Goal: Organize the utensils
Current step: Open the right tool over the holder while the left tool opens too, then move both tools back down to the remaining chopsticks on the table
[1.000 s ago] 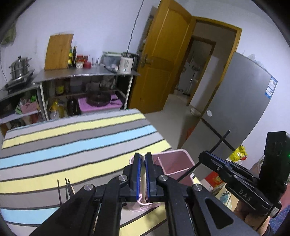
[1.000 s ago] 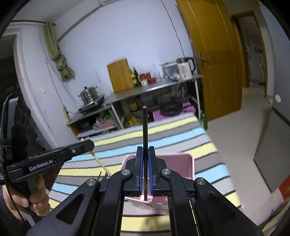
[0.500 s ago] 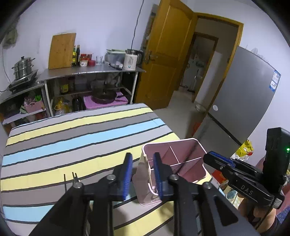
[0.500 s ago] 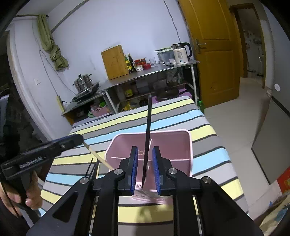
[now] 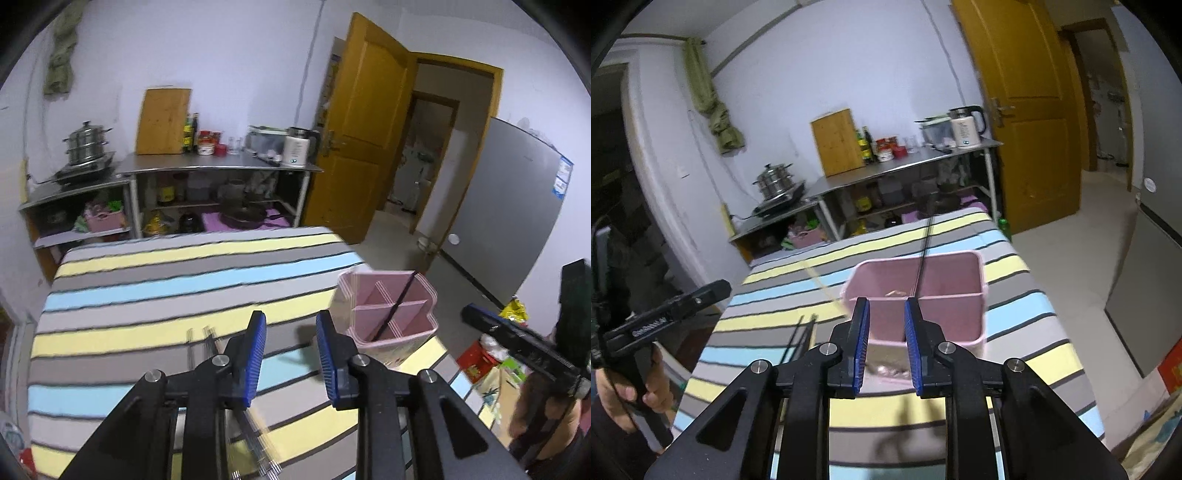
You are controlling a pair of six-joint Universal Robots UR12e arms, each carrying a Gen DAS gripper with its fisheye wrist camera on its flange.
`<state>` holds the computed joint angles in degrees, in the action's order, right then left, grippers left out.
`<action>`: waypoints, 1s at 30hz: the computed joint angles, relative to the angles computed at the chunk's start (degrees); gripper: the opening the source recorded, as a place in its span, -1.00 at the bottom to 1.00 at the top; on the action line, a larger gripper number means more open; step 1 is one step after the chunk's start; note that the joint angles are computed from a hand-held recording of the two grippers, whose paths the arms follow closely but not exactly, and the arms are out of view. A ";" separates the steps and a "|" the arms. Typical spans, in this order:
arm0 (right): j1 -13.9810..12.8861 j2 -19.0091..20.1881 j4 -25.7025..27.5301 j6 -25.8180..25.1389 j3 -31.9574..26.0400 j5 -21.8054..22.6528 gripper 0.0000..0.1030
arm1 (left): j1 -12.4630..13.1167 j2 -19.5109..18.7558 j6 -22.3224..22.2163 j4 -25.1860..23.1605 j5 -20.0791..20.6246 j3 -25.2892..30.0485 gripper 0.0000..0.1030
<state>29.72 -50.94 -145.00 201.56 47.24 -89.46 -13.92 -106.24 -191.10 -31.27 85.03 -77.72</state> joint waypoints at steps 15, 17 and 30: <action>3.09 4.40 7.50 -5.74 -5.00 6.47 -0.62 | 2.98 3.09 -4.52 -2.98 2.88 -9.15 -0.46; 3.42 5.44 9.23 -6.03 -6.42 6.53 -0.62 | 3.25 2.33 -4.25 -3.99 2.83 -8.91 -0.46; 4.92 15.77 24.23 -8.65 -22.25 7.09 -0.62 | 4.06 -3.43 -1.34 -7.54 2.66 -5.10 -0.46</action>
<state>34.64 -35.18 -120.77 192.92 24.99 -82.37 -9.87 -109.67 -192.43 -38.81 87.69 -82.83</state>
